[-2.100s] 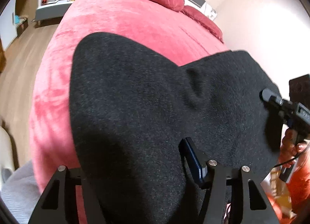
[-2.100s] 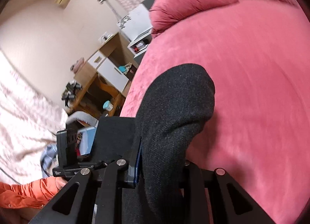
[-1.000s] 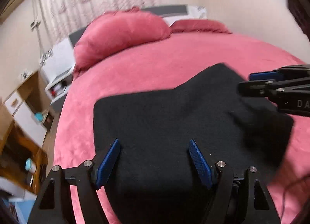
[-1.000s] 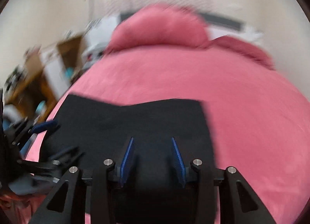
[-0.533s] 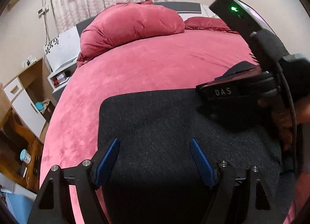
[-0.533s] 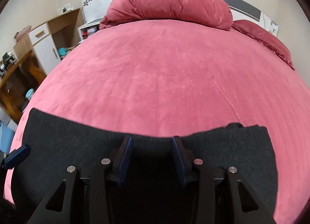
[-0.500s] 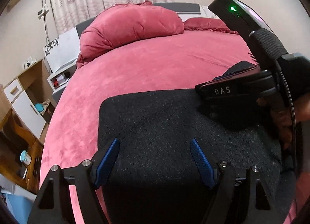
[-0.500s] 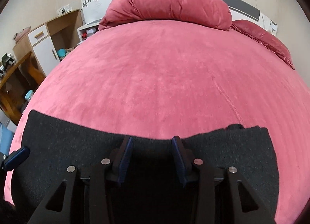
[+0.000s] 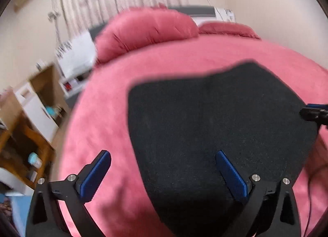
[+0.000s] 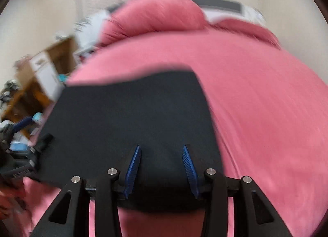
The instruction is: Fold large clothes
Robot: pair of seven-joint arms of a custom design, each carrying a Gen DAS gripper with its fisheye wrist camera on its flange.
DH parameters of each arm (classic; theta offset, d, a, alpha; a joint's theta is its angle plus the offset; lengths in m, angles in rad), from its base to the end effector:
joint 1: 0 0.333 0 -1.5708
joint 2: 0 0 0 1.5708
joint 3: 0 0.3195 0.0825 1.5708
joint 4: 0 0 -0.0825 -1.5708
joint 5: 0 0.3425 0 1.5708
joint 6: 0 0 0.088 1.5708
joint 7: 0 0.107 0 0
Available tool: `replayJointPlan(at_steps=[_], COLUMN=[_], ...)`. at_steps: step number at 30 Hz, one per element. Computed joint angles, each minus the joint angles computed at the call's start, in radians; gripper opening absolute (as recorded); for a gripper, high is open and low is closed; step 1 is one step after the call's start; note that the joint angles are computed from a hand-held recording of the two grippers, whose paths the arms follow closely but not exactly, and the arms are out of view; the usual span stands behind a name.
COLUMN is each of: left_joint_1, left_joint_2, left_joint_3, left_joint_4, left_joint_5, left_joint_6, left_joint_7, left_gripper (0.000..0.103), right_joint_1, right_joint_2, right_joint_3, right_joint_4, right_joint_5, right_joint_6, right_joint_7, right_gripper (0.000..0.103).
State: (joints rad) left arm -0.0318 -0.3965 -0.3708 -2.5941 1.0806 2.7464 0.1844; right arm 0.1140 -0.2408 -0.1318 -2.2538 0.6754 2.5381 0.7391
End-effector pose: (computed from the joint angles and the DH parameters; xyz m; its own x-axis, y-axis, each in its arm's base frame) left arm 0.3530 -0.1951 0.4471 0.1080 -0.9839 -0.1423 -0.6636 0.0352 -0.7472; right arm 0.4776 -0.0205 0.5389 0.3891 -0.9072 -0.1600 -0.7327 -0.1995 -0.6507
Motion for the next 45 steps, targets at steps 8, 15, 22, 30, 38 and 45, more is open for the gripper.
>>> replayJointPlan(at_steps=[8,15,22,30,38,45], left_joint_1=[-0.067,-0.148,-0.238,-0.269,-0.282,-0.31], left_joint_2=[-0.171,-0.321,-0.281,-0.257,-0.264,-0.255], left_joint_3=[0.067,-0.095,-0.152,-0.164,-0.203,-0.18], left_joint_4=[-0.152,-0.232,-0.213,-0.2,-0.167,-0.165], left_joint_5=[-0.362,-0.522,-0.601,-0.6,-0.562,-0.541], left_joint_6=[0.076,-0.074,-0.188,-0.218,-0.306,-0.31], left_joint_7=[0.052,0.047,0.092,0.072,0.033,0.004], left_gripper=[0.103,0.103,0.103,0.103,0.103,0.103], right_joint_1=[-0.093,-0.019,0.03,0.142,0.184,0.232], right_joint_2=[-0.096,-0.393,-0.448,-0.549,-0.594,-0.544], right_joint_3=[-0.086,-0.039,-0.025,-0.021,-0.035,-0.041], right_joint_4=[-0.129,-0.403,-0.45,-0.541,-0.588,-0.574], right_joint_5=[0.175,0.047,-0.085,-0.242,-0.3,-0.326], right_joint_6=[0.058,0.154,0.115,0.218,0.244,0.297], right_joint_7=[0.245,0.181,0.342,0.299,0.27,0.319], right_gripper=[0.067,0.07,0.079,0.084,0.086,0.086])
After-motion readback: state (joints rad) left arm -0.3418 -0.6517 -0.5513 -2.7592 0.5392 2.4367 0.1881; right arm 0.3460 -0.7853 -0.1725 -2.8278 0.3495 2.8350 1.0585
